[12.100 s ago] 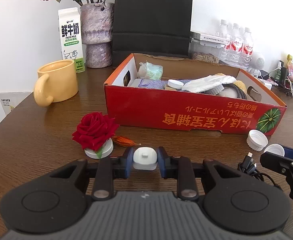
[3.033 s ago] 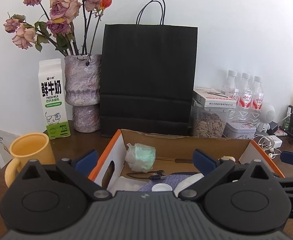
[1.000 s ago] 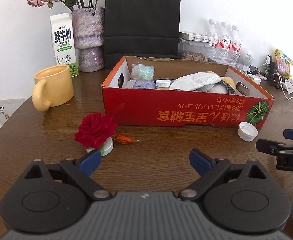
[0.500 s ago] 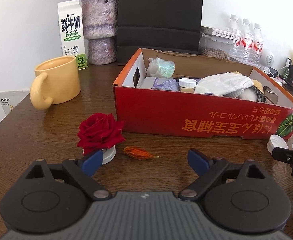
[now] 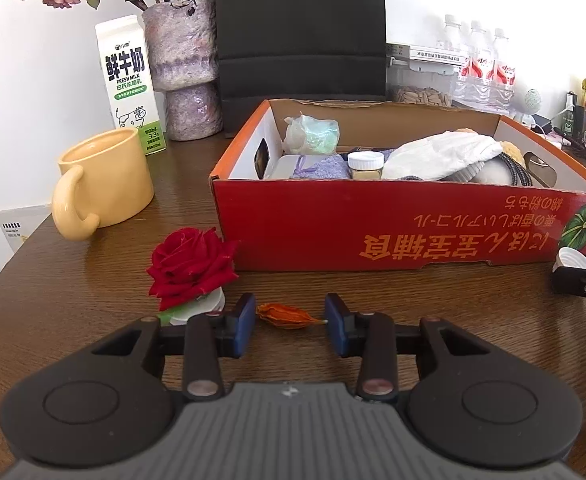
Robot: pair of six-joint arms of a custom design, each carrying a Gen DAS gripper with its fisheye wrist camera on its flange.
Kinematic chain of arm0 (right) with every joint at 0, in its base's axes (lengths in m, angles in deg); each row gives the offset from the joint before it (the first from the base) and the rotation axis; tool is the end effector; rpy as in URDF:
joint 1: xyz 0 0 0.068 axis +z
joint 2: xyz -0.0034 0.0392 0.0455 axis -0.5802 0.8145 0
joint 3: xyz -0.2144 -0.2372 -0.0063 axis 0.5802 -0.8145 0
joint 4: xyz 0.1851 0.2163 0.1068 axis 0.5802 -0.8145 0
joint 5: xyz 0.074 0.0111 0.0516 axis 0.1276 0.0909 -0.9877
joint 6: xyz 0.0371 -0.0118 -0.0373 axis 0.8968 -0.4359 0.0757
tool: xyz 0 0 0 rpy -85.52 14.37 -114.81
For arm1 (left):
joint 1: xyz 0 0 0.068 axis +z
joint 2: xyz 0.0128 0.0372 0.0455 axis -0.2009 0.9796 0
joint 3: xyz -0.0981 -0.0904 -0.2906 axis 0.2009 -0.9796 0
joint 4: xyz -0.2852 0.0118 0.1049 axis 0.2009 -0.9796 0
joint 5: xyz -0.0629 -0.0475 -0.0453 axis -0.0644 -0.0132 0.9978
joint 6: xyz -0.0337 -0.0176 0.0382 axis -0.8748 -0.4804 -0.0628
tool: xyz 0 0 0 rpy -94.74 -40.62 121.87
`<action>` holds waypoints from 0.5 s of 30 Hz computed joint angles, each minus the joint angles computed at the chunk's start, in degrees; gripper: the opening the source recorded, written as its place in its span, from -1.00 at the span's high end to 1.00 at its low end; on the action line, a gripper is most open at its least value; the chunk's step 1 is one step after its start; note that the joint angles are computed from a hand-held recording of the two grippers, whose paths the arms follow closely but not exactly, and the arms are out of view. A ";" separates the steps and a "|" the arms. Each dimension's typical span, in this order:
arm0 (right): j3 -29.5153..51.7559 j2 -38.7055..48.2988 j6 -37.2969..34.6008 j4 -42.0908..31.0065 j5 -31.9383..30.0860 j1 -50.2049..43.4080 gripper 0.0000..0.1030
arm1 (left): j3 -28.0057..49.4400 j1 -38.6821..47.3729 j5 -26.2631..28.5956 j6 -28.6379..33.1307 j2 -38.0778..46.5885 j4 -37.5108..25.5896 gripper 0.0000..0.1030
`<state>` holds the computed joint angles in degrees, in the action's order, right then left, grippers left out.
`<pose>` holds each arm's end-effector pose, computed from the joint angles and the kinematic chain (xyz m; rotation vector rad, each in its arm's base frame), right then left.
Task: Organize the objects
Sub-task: 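Close the left gripper on the orange petal while the right closes on the white cap, then carry the orange petal with the left gripper while the right carries the cap into the box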
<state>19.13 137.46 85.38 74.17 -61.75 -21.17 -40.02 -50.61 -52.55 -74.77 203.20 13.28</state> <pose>0.2889 0.0741 -0.0277 -0.2431 2.1759 0.1725 0.2786 -0.1993 -0.0332 -0.0424 2.2011 0.1096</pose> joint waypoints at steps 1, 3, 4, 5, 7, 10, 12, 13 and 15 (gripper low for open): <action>-0.33 0.11 0.02 0.74 0.12 0.08 0.24 | -0.20 -0.25 -0.55 -0.18 -0.05 0.29 0.25; -1.04 0.20 0.13 2.21 -0.03 0.09 0.24 | -0.64 -0.92 -1.53 -0.27 -0.18 1.00 0.25; -1.42 0.27 0.18 3.05 0.09 0.25 0.24 | -0.98 -1.32 -2.08 -0.26 -0.25 1.59 0.25; -1.78 0.42 0.17 3.98 0.21 0.42 0.24 | -1.26 -1.74 -2.61 -0.01 -0.26 2.34 0.25; -2.54 0.67 0.07 5.79 0.36 0.77 0.24 | -1.63 -2.80 -4.16 0.23 -0.32 3.36 0.25; -3.68 1.07 0.16 8.52 0.78 1.55 0.24 | -2.37 -4.28 -5.78 0.31 -0.64 4.87 0.25; -4.60 1.23 0.29 10.43 0.96 2.03 0.24 | -2.97 -5.37 -6.60 -0.14 -1.19 5.43 0.25; -5.13 1.24 0.39 11.51 0.99 2.25 0.24 | -3.33 -6.10 -7.20 -0.42 -1.66 5.67 0.25; -6.27 1.15 0.22 13.88 1.04 2.75 0.24 | -4.02 -7.47 -8.33 -0.02 -2.65 6.79 0.25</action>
<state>12.86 138.62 85.61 88.05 -60.71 -18.42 -44.04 -58.08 -60.88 -74.80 200.55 20.07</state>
